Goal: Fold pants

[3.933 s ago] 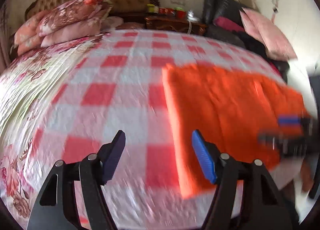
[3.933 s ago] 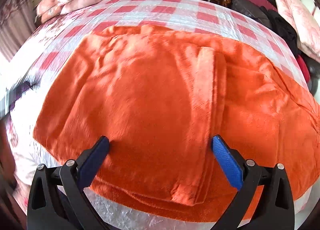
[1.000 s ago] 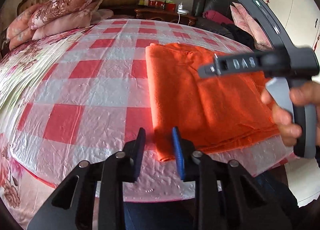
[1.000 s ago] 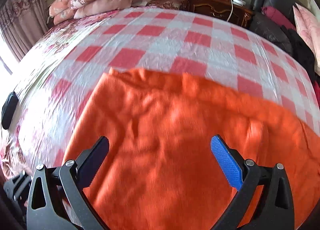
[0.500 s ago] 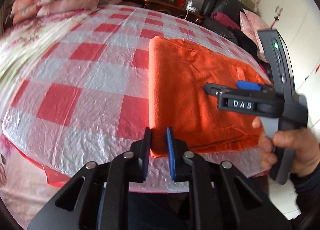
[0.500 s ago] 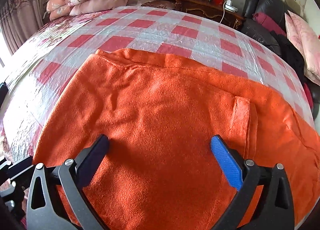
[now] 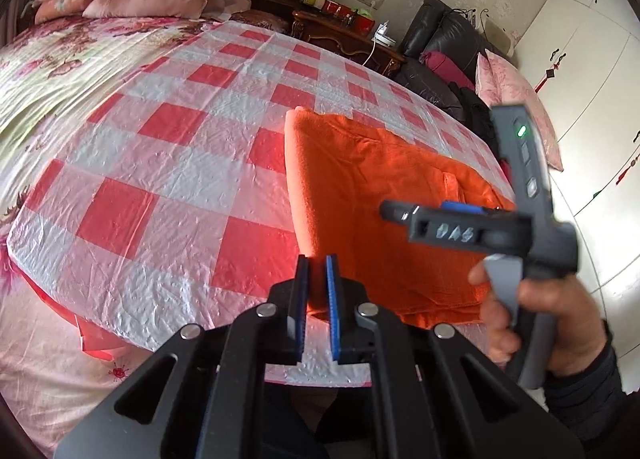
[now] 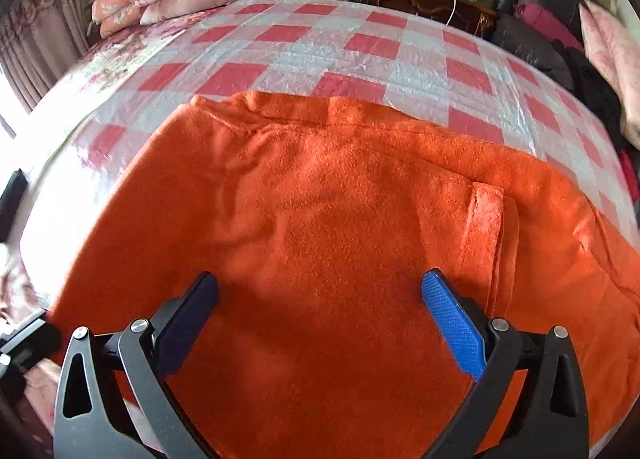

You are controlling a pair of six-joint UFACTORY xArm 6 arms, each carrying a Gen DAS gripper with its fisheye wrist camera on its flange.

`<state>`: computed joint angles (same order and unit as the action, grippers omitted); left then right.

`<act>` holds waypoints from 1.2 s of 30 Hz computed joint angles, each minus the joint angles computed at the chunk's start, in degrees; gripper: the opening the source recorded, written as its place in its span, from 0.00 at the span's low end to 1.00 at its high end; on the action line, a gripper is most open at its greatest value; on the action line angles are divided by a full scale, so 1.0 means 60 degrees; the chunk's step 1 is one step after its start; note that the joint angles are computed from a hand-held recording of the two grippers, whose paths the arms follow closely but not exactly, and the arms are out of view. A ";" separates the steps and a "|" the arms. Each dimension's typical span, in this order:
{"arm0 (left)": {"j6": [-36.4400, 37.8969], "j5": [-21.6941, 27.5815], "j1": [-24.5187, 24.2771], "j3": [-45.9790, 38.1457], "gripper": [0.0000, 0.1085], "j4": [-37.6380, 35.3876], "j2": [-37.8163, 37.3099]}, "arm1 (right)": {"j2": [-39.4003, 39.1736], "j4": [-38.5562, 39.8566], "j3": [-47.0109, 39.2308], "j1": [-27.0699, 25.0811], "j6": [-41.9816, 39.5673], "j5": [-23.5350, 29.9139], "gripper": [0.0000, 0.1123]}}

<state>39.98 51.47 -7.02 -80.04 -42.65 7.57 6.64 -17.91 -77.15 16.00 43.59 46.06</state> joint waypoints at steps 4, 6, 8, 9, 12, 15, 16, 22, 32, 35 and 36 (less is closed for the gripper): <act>0.0258 -0.0789 -0.0297 0.0468 0.08 0.0346 -0.0334 | 0.0239 0.1387 -0.0875 -0.0021 -0.0932 0.0002 0.87; 0.0445 -0.1509 -0.0567 0.0897 0.08 0.0659 -0.0627 | 0.0924 0.1964 -0.2062 0.0119 -0.1674 0.0547 0.87; 0.0659 -0.2152 -0.0819 0.1298 0.08 0.0848 -0.0915 | 0.1716 0.2370 -0.3317 0.0277 -0.2294 0.1165 0.87; 0.0753 -0.2513 -0.0958 0.1522 0.08 0.0962 -0.1069 | 0.2269 0.2444 -0.4162 0.0407 -0.2560 0.1592 0.87; 0.0965 -0.3539 -0.1340 0.2155 0.08 0.1341 -0.1457 | 0.3642 0.2412 -0.6231 0.0668 -0.3037 0.2735 0.87; 0.1407 -0.4462 -0.1676 0.2726 0.08 0.1419 -0.1799 | 0.4734 0.2510 -0.7811 0.0771 -0.3438 0.3686 0.57; 0.1502 -0.4675 -0.1749 0.2840 0.07 0.1415 -0.1868 | 0.5023 0.2425 -0.8227 0.0799 -0.3451 0.4061 0.48; 0.2006 -0.3594 -0.1380 0.2435 0.16 -0.0228 -0.1741 | 0.4177 0.2414 -0.6770 0.0552 -0.3070 0.3211 0.11; 0.0894 -0.2057 -0.0770 0.2034 0.62 -0.1204 -0.1236 | 0.3560 0.2760 -0.5940 0.0366 -0.2664 0.2564 0.09; 0.1274 -0.2298 -0.1050 0.2176 0.20 -0.1038 -0.1304 | 0.3510 0.2671 -0.5860 0.0306 -0.2530 0.2495 0.09; 0.1039 -0.2663 -0.1156 0.2187 0.08 -0.0528 -0.1253 | 0.3589 0.2812 -0.5999 0.0261 -0.2589 0.2533 0.09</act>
